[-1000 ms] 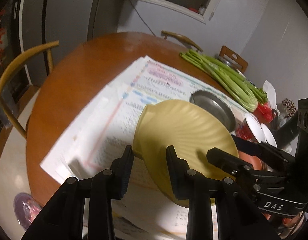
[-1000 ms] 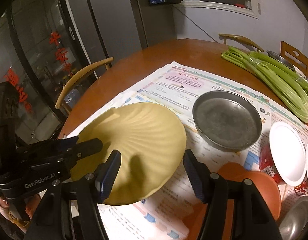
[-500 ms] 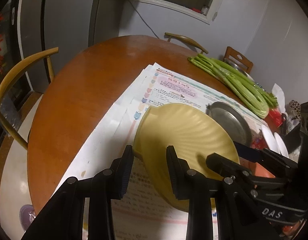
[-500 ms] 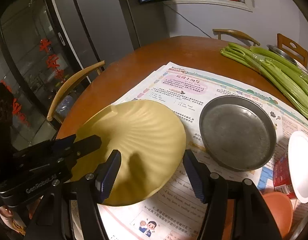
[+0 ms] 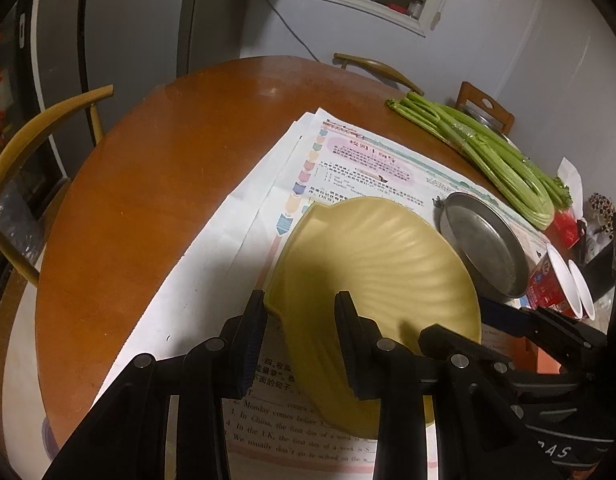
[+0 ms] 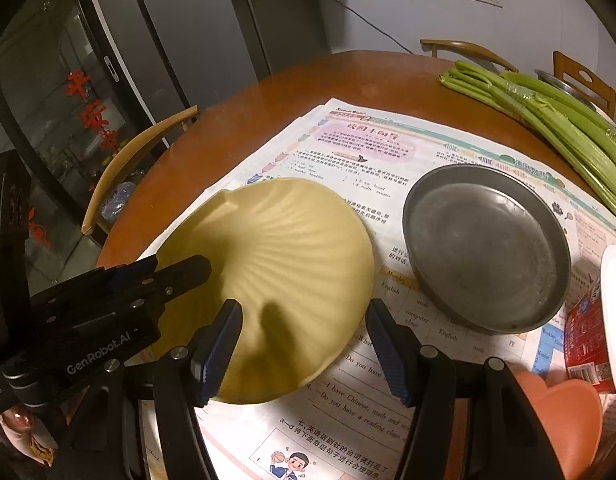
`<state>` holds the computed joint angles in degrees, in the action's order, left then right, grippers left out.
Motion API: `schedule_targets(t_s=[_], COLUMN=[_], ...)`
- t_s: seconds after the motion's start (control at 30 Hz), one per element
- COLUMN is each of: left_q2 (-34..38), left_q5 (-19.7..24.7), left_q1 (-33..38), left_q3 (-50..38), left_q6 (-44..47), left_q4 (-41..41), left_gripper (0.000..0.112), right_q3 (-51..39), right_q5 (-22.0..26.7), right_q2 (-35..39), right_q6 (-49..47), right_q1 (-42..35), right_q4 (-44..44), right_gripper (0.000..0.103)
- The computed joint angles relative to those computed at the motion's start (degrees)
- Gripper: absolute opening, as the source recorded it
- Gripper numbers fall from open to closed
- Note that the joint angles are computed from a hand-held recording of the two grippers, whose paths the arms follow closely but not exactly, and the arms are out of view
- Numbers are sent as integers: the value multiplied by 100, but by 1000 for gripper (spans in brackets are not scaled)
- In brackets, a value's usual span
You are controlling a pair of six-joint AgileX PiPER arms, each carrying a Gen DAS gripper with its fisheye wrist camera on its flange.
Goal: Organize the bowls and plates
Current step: 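Lift the yellow shell plate with the left tool and lower it onto the worksheet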
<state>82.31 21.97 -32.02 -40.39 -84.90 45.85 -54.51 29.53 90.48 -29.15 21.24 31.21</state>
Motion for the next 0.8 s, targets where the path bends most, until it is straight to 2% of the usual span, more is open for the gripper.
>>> schedule_targets(t_s=[0.27,0.37,0.5,0.8], left_q2=[-12,-58,-226,-795], left_q5=[-88,165,225,902], left_q1=[-13,-147,-142,-693], left_q3=[79,91,165,351], left_q6=[-291,-676,-674,-1280], left_q4=[169,508,394,700], left_gripper=[37,38,41,49], right_q3=[218,243,263,479], right_q5=[-178,-148,-99,-109], right_q2=[-133,-157,-176,-495], right_q6=[76,-18,-151,-368], right_q1=[94,17,-38,-105], right_q4=[-135,-15,132,346], right_gripper=[64,64,64,64])
